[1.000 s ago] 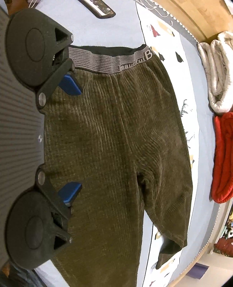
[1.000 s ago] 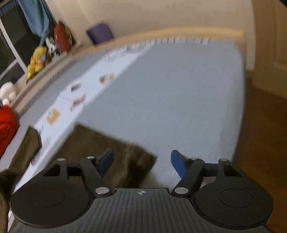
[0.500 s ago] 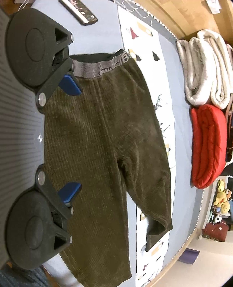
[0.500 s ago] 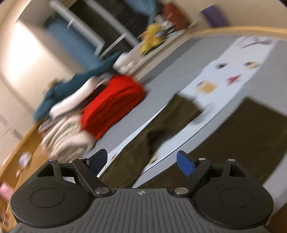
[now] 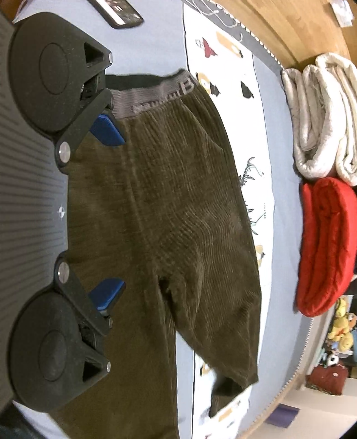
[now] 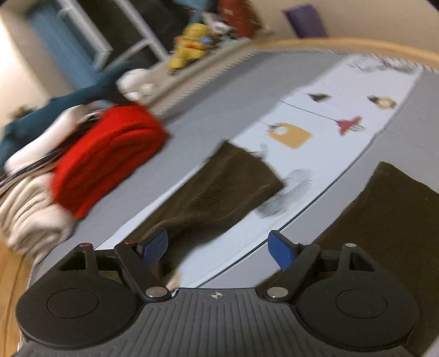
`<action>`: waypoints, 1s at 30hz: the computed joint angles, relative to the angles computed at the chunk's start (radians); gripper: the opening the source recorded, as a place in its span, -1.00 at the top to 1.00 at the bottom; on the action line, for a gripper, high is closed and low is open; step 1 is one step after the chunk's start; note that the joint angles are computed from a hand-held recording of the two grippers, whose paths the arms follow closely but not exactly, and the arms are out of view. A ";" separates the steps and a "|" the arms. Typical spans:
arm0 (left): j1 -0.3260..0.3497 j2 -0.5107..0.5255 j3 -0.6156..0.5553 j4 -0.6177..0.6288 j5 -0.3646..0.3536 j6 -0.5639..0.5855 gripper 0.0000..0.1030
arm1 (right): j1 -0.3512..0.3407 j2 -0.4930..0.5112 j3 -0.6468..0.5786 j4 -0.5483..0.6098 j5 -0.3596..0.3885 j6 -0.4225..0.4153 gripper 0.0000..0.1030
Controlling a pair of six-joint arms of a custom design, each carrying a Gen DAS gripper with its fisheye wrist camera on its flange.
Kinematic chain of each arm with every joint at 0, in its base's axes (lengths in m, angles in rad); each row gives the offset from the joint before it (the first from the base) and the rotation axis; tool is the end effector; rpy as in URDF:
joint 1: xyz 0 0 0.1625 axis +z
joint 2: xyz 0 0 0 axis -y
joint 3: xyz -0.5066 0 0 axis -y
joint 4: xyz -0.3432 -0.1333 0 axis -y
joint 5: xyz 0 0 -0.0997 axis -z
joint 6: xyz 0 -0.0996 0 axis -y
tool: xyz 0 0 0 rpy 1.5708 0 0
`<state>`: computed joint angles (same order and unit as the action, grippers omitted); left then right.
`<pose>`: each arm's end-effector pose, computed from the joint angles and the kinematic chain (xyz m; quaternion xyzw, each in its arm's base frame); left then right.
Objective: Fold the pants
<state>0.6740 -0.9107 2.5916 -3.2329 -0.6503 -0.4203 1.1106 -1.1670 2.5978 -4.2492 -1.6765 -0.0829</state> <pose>-0.1576 -0.3979 0.1594 0.2155 0.8696 -0.2651 0.3564 -0.0554 -0.3883 0.3516 -0.1823 -0.7904 0.5504 0.1978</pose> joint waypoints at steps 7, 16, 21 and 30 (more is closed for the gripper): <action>0.123 0.098 -0.110 -0.117 0.018 0.166 -1.00 | -0.012 0.135 -0.353 0.198 -0.147 0.036 -0.58; 0.229 0.163 -0.231 -0.186 -0.002 0.287 -0.99 | 0.027 0.220 -0.499 0.222 -0.308 -0.223 0.77; 0.257 0.154 -0.259 -0.180 0.000 0.274 -0.99 | -0.024 0.190 -0.540 0.113 -0.340 -0.271 0.77; 0.261 0.128 -0.297 -0.099 0.071 0.334 -0.99 | -0.053 0.197 -0.510 0.118 -0.385 -0.352 -0.41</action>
